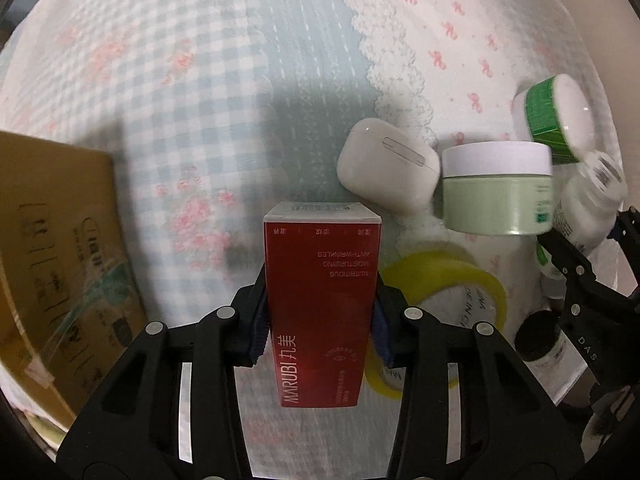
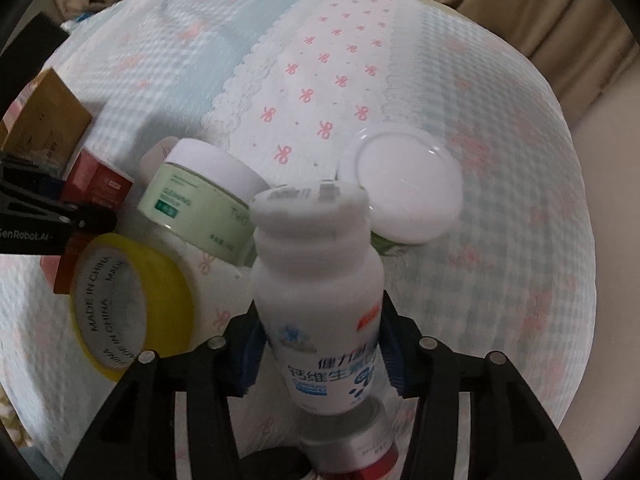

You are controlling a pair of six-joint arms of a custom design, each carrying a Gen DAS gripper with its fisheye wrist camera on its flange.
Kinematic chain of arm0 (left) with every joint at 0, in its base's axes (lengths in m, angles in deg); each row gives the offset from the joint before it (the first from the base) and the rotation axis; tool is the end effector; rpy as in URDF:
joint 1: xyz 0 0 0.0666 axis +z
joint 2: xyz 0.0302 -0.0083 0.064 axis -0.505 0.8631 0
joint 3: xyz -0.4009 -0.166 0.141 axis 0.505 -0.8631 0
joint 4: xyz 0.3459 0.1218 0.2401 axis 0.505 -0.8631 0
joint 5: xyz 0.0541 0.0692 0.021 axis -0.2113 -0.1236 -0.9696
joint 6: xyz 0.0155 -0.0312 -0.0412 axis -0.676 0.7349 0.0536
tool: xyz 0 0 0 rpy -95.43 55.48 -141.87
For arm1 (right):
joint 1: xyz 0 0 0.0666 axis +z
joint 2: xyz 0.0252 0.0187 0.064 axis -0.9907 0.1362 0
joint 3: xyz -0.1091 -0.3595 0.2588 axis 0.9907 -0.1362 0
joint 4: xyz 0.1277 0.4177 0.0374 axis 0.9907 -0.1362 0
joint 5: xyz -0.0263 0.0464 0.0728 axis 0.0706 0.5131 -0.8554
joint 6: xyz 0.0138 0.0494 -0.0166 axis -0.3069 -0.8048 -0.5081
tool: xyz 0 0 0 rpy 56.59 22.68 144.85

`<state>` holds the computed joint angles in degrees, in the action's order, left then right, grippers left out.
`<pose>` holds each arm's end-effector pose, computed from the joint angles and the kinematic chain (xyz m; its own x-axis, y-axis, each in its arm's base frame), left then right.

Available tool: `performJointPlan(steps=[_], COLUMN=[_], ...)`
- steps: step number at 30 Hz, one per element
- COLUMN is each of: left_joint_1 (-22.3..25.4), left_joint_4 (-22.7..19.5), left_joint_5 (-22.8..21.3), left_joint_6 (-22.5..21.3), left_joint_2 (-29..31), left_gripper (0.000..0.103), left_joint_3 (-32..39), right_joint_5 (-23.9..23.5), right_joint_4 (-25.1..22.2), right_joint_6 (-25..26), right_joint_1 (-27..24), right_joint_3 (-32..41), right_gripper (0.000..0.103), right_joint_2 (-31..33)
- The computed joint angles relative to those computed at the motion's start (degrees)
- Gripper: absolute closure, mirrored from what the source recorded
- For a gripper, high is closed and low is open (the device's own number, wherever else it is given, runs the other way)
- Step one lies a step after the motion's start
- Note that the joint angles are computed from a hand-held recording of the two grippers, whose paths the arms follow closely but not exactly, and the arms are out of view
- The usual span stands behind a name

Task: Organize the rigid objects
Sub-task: 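Carry the red box and white bottle with both tools over the cardboard box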

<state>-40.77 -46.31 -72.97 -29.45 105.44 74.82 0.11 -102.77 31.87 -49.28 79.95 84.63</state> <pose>0.6899 -0.1303 0.4211 -0.9438 0.3305 0.0072 0.3290 0.9411 -0.0784 0.5947 0.3756 0.4205 -0.9474 -0.1226 -0.2958 -0.1054 0.9917 -0.0734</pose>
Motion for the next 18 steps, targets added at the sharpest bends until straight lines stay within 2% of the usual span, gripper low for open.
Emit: performJointPlan(steps=[6, 11, 18], left_joint_1=[0.88, 1.67, 1.36], left_joint_4=[0.16, -0.16, -0.25], left_joint_5=[1.56, 3.64, 6.07], left_joint_6=[-0.48, -0.41, 2.1], left_joint_2=[-2.95, -6.88, -11.99], left_gripper=[0.065, 0.065, 0.065], left_joint_3=[0.48, 1.12, 4.1], right_joint_5=[0.5, 2.39, 4.49], right_joint_4=[-0.16, -2.28, -8.12], right_joint_6=[-4.51, -7.52, -10.97], right_joint_1=[0.88, 2.03, 4.47], right_joint_3=[0.05, 3.22, 12.68], right_gripper=[0.057, 0.057, 0.057], right_joint_2=[-2.59, -4.0, -4.81])
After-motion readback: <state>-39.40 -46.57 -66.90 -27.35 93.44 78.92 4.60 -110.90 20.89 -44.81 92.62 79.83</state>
